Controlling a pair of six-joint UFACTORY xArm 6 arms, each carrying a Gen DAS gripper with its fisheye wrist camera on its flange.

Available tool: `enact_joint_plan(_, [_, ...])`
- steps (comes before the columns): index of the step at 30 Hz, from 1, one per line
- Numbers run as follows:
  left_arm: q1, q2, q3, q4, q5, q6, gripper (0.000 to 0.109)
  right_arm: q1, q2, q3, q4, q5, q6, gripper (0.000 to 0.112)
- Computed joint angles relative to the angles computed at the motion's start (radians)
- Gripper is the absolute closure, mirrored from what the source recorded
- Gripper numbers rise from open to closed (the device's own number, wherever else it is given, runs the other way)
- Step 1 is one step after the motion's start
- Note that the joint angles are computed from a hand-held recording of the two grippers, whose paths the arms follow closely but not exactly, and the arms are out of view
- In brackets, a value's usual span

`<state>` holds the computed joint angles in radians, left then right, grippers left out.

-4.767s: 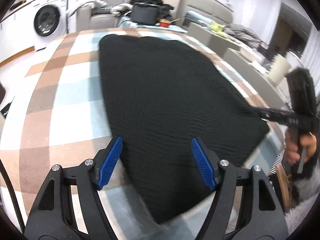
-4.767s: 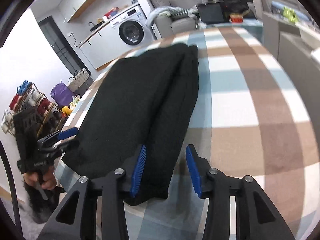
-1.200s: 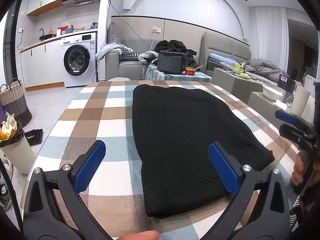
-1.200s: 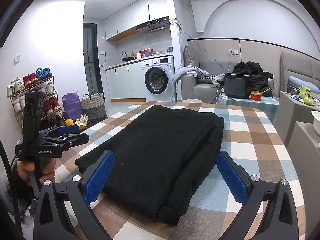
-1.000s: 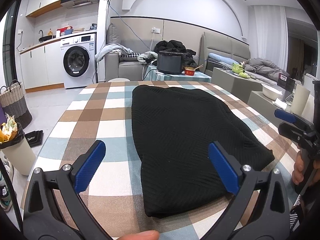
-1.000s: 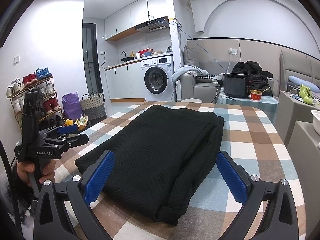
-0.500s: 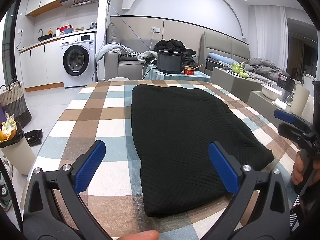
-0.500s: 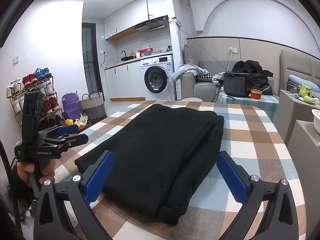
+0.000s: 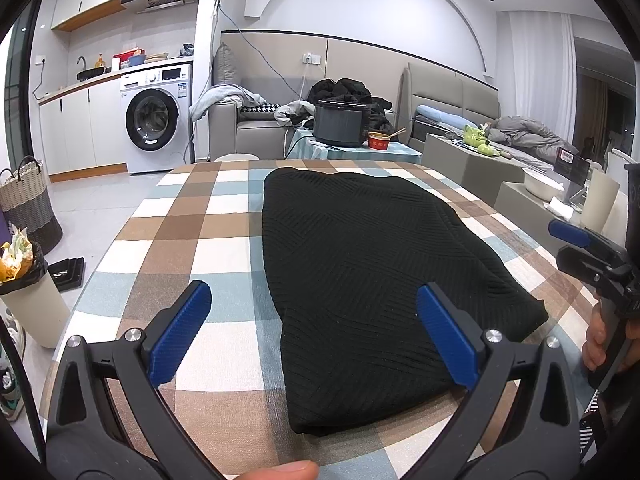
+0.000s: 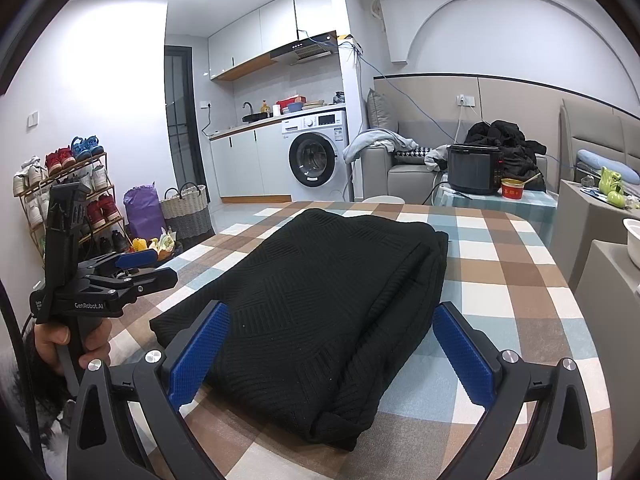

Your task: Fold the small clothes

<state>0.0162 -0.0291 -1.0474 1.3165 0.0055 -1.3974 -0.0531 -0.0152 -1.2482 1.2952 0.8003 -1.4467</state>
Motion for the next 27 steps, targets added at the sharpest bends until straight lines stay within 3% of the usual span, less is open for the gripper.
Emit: enact_joint_plan(27, [0.000,0.001,-0.001,-0.006,0.000,0.007,0.007,0.001,-0.002,0.001,0.000,-0.001,0.002,0.009])
